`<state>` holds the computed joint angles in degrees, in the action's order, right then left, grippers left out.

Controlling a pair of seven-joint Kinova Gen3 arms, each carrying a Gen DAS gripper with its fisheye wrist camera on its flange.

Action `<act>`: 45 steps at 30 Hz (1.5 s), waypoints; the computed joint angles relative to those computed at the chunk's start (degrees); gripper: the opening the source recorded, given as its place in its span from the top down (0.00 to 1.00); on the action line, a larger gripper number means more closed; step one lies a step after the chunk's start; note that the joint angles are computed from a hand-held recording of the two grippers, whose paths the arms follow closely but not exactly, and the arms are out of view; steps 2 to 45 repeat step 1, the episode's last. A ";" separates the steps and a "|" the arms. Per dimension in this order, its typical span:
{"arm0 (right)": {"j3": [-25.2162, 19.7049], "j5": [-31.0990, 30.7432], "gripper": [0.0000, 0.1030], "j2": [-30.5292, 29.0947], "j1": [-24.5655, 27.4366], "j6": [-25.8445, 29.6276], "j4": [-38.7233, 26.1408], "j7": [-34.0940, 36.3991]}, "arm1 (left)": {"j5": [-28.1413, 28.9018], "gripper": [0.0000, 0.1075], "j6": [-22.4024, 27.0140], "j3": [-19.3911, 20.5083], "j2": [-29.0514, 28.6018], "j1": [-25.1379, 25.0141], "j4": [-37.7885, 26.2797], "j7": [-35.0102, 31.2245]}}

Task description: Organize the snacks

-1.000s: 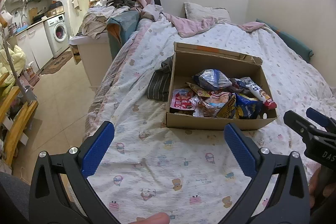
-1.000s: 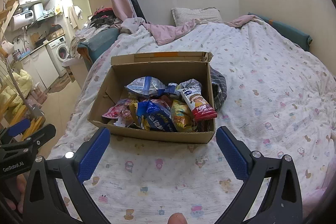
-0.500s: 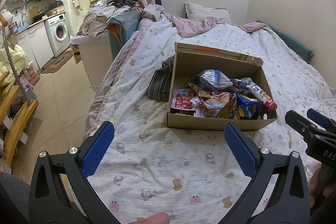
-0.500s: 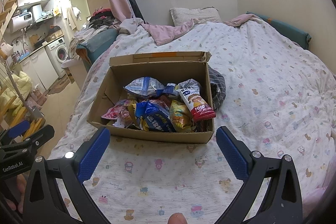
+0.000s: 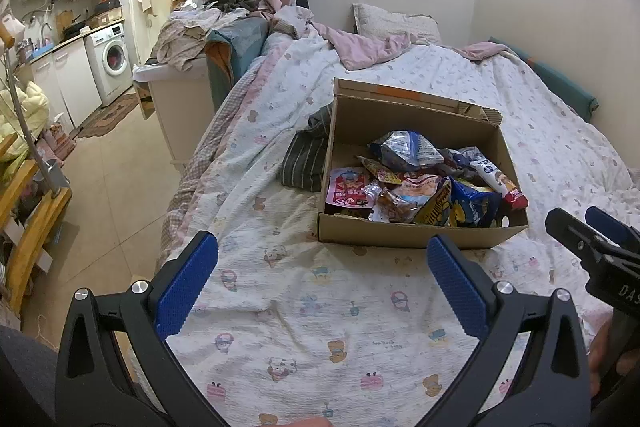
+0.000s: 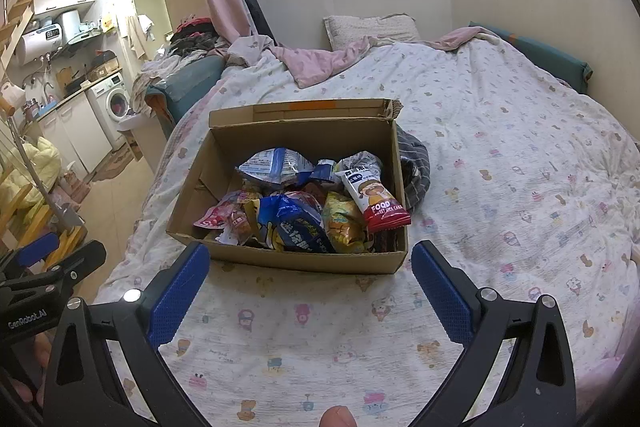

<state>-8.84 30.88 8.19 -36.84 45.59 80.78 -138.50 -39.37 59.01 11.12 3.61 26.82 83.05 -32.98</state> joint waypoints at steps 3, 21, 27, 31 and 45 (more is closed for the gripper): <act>0.02 -0.03 0.00 -0.07 0.04 -0.09 0.13 0.02 | 0.20 0.04 -0.21 -0.02 0.03 -0.10 -0.02 -0.34; 0.02 -0.03 0.00 -0.07 0.04 -0.09 0.13 0.02 | 0.20 0.04 -0.21 -0.02 0.03 -0.10 -0.02 -0.34; 0.02 -0.03 0.00 -0.07 0.04 -0.09 0.13 0.02 | 0.20 0.04 -0.21 -0.02 0.03 -0.10 -0.02 -0.34; 0.02 -0.03 0.00 -0.07 0.04 -0.09 0.13 0.02 | 0.20 0.04 -0.21 -0.02 0.03 -0.10 -0.02 -0.34; 0.02 -0.03 0.00 -0.07 0.04 -0.09 0.13 0.02 | 0.20 0.04 -0.21 -0.02 0.03 -0.10 -0.02 -0.34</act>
